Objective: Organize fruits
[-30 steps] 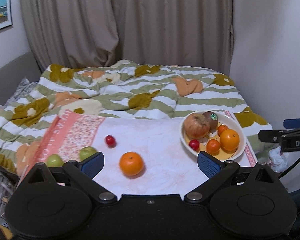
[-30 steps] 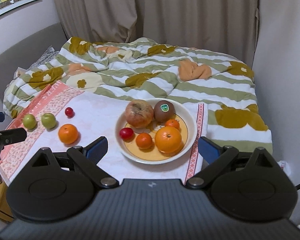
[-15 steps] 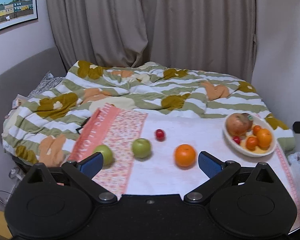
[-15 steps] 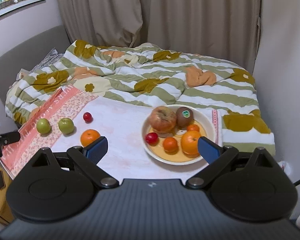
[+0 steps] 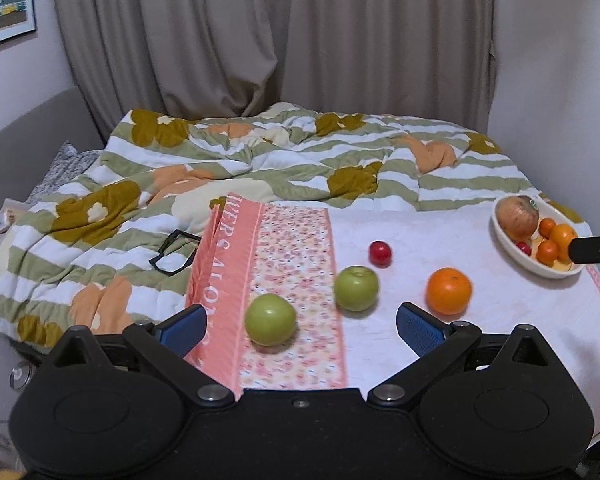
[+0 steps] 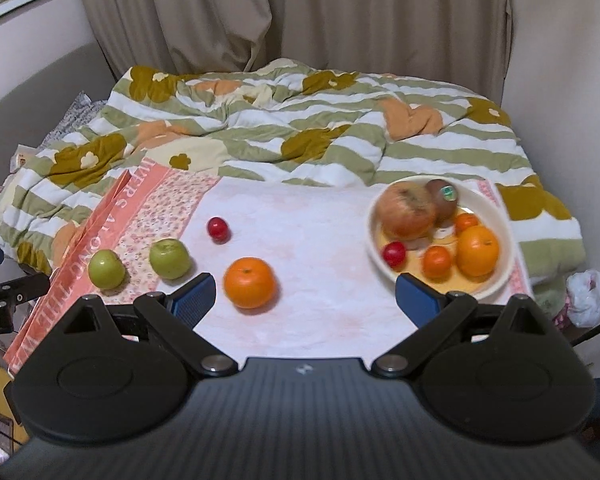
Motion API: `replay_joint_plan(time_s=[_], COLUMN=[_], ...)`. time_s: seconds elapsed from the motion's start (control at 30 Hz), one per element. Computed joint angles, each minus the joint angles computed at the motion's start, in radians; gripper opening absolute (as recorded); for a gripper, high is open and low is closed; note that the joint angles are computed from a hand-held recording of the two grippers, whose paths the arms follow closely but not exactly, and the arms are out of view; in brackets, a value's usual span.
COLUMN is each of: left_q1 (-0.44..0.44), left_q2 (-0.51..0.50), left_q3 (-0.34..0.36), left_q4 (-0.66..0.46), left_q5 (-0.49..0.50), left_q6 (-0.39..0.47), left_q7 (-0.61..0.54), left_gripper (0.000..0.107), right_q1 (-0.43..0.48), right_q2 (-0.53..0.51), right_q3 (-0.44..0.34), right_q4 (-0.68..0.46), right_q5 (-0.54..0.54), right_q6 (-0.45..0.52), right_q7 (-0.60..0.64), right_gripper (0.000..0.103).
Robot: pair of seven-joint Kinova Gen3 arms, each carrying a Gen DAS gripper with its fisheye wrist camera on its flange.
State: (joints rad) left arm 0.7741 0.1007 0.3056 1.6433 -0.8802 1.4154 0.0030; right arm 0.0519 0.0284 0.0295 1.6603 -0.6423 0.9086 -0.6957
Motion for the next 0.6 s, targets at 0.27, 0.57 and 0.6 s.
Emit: replay_joint_plan(time_s=[0.27,0.57,0.6], left_q1=[-0.163,-0.310,-0.318], left_q2=[-0.123,-0.119,-0.116], left_q3=[-0.025,-0.047,-0.050], left_q4=[0.166,0.220,0.223], left_q5=[0.069,0.136,0.142], left_q6=[-0.250,-0.418,-0.429], left_q7=[-0.167,-0.307,-0.317], left_gripper=[0.103,0.102,0.102], right_q1=[-0.133,-0.220,-0.222], right_q2=[-0.011,0.070,0.083], right_q3=[-0.076,-0.115,-0.117], right_q4=[0.079,0.075,0.070], right_q5=[0.150,0.308,0.318], right_q6=[-0.171,-0.266,-0.268], right_q7=[-0.257,-0.453,-0.462], right_gripper=[0.103,0.103,0.103])
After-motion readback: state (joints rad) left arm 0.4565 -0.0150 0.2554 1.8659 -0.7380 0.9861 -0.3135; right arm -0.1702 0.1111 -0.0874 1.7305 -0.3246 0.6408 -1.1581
